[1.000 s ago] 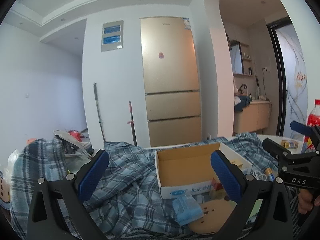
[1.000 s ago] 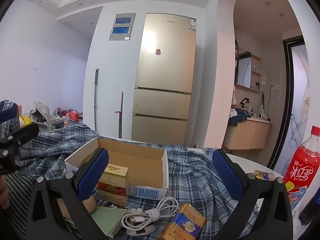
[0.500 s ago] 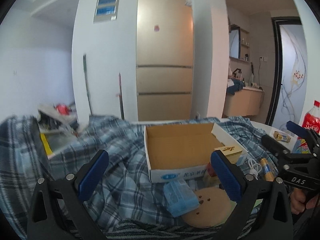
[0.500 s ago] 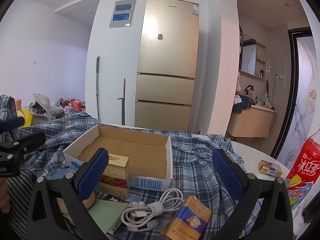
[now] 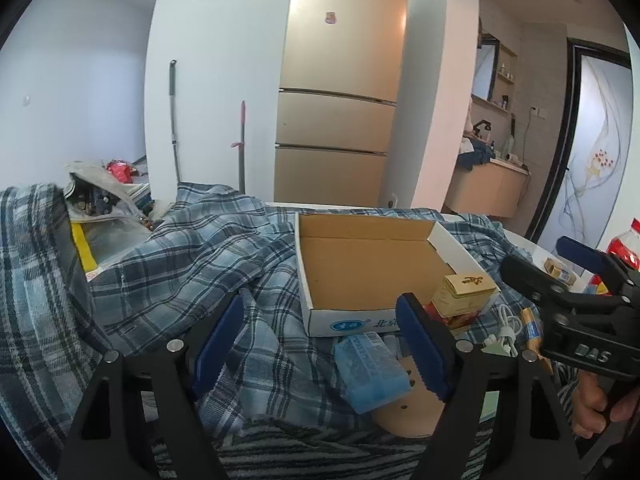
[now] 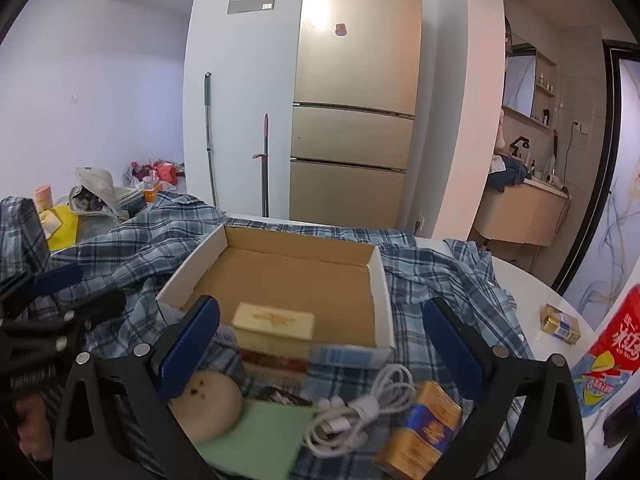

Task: Organize soft objects
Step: 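Lower the left tool onto the blue milk carton and close it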

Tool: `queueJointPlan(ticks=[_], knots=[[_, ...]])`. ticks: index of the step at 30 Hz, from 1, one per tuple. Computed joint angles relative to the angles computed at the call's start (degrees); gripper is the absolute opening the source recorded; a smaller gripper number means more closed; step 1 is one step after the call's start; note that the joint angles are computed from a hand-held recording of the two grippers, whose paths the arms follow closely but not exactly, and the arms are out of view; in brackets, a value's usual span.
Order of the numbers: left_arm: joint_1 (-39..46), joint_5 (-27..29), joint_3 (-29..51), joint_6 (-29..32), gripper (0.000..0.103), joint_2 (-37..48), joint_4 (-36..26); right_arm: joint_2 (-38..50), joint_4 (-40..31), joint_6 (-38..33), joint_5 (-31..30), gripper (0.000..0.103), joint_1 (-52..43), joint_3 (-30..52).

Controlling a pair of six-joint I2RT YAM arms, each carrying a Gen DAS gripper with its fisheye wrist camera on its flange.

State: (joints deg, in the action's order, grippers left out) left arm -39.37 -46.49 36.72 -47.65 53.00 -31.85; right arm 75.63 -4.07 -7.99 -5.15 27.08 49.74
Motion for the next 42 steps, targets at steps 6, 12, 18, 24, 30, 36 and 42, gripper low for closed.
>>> queueJointPlan(ticks=[6, 12, 18, 24, 30, 36, 42], knots=[[1.61, 0.71, -0.53, -1.77, 0.071, -0.83, -0.7, 6.33, -3.23, 2.39, 3.06, 0.101, 3.88, 5.56], [1.53, 0.56, -0.35, -1.65, 0.071, 0.13, -0.79, 9.96, -4.59, 2.48, 5.43, 0.096, 5.86, 7.98], [1.77, 0.58, -0.25, -1.82, 0.071, 0.78, -0.66, 13.37, -6.99, 2.57, 4.98, 0.089, 6.25, 9.99], [1.23, 0.35, -0.31, -1.06, 0.071, 0.99, -0.04, 14.0, -8.82, 3.53, 2.92, 0.061, 4.95, 10.71], [-0.96, -1.89, -0.06, -0.36, 0.071, 1.59, 0.28, 9.5, -9.05, 3.27, -0.18, 0.056, 2.91, 9.45], [-2.29, -3.17, -0.1, 0.35, 0.071, 1.22, 0.48, 2.71, -9.2, 2.93, -4.28, 0.056, -0.33, 7.84], [-2.24, -2.22, 0.1, 1.64, 0.071, 1.39, 1.15, -5.14, -4.55, -0.12, -3.61, 0.056, -2.45, 3.07]])
